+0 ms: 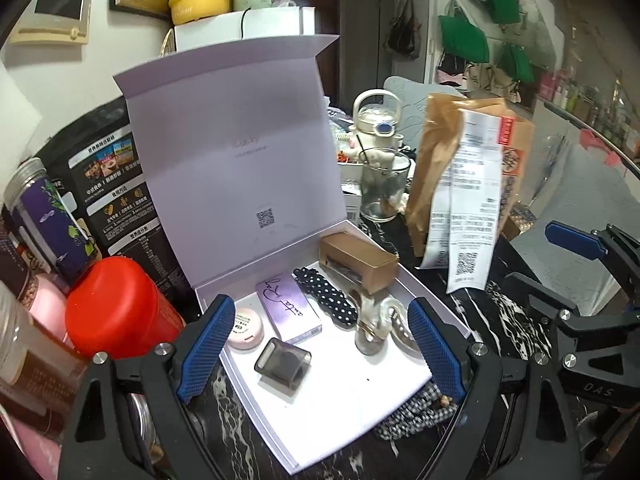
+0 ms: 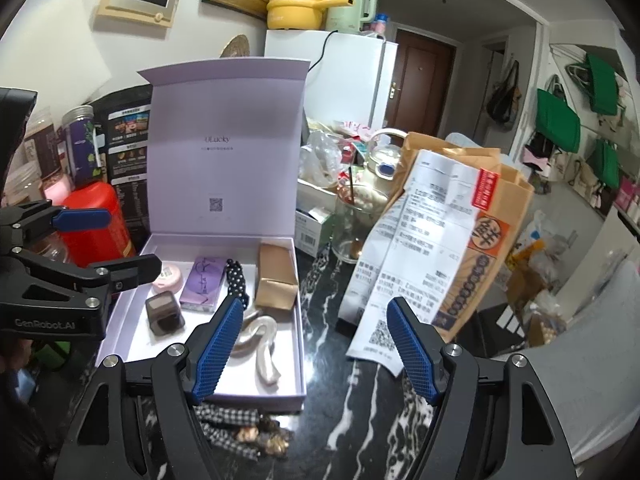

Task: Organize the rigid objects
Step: 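Withdraw both grippers up and away from the lavender box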

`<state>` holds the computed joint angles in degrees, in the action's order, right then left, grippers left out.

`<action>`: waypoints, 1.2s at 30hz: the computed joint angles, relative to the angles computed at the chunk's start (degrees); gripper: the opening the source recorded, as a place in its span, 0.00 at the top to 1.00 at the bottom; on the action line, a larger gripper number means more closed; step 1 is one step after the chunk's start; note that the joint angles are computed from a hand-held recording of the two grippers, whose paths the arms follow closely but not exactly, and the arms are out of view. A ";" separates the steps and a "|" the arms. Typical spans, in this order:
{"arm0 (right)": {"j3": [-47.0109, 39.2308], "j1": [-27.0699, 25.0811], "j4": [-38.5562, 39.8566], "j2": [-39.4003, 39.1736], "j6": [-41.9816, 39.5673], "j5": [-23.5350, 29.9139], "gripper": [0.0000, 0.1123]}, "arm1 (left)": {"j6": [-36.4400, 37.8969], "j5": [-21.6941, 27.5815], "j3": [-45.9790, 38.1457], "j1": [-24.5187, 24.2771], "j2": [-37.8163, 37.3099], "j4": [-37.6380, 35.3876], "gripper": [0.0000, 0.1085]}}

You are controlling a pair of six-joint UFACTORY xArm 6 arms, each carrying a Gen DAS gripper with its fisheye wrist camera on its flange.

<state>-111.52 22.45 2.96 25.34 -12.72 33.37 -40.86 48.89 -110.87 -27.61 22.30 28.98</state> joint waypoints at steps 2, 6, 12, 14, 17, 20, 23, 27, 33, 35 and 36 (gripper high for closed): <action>2.79 -0.02 0.41 -2.02 -0.69 -1.03 0.31 | -0.39 -0.01 1.21 -0.67 -1.11 0.41 0.18; 7.68 0.05 0.69 -5.50 -1.83 -2.98 0.31 | -1.49 -0.07 3.92 -2.00 -3.38 1.39 0.18; 14.17 0.14 0.91 -10.04 -2.64 -5.33 0.30 | -3.46 0.08 7.12 -3.74 -5.81 3.18 0.18; 15.88 0.19 1.08 -11.15 -2.91 -5.65 0.30 | -3.98 0.40 8.12 -4.31 -6.42 3.67 0.18; 18.58 0.17 1.40 -12.88 -3.37 -6.19 0.30 | -3.92 0.42 9.55 -4.85 -7.08 3.44 0.18; 20.97 0.15 1.95 -14.20 -3.40 -6.15 0.30 | -3.57 -0.20 11.18 -5.05 -7.72 2.28 0.18; 23.18 0.02 2.60 -15.33 -3.63 -6.03 0.30 | -3.27 -0.94 12.67 -5.14 -8.03 0.92 0.18; 25.29 -0.17 2.96 -16.20 -2.99 -6.14 0.30 | -2.35 -1.20 13.75 -5.54 -7.78 -0.54 0.18; 28.09 -0.51 4.81 -16.91 -4.49 -6.92 0.30 | -2.24 -2.16 16.00 -5.69 -8.34 -2.06 0.18; 28.83 -0.65 5.57 -17.00 -5.05 -7.12 0.30 | -2.33 -2.99 17.29 -5.66 -8.87 -2.65 0.18; 29.12 -0.67 5.95 -17.01 -5.25 -7.19 0.30 | -2.19 -3.12 17.62 -5.68 -8.98 -3.01 0.18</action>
<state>-82.40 21.78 8.91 8.33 -17.96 26.18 -43.05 45.77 -93.25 -33.29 13.31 25.98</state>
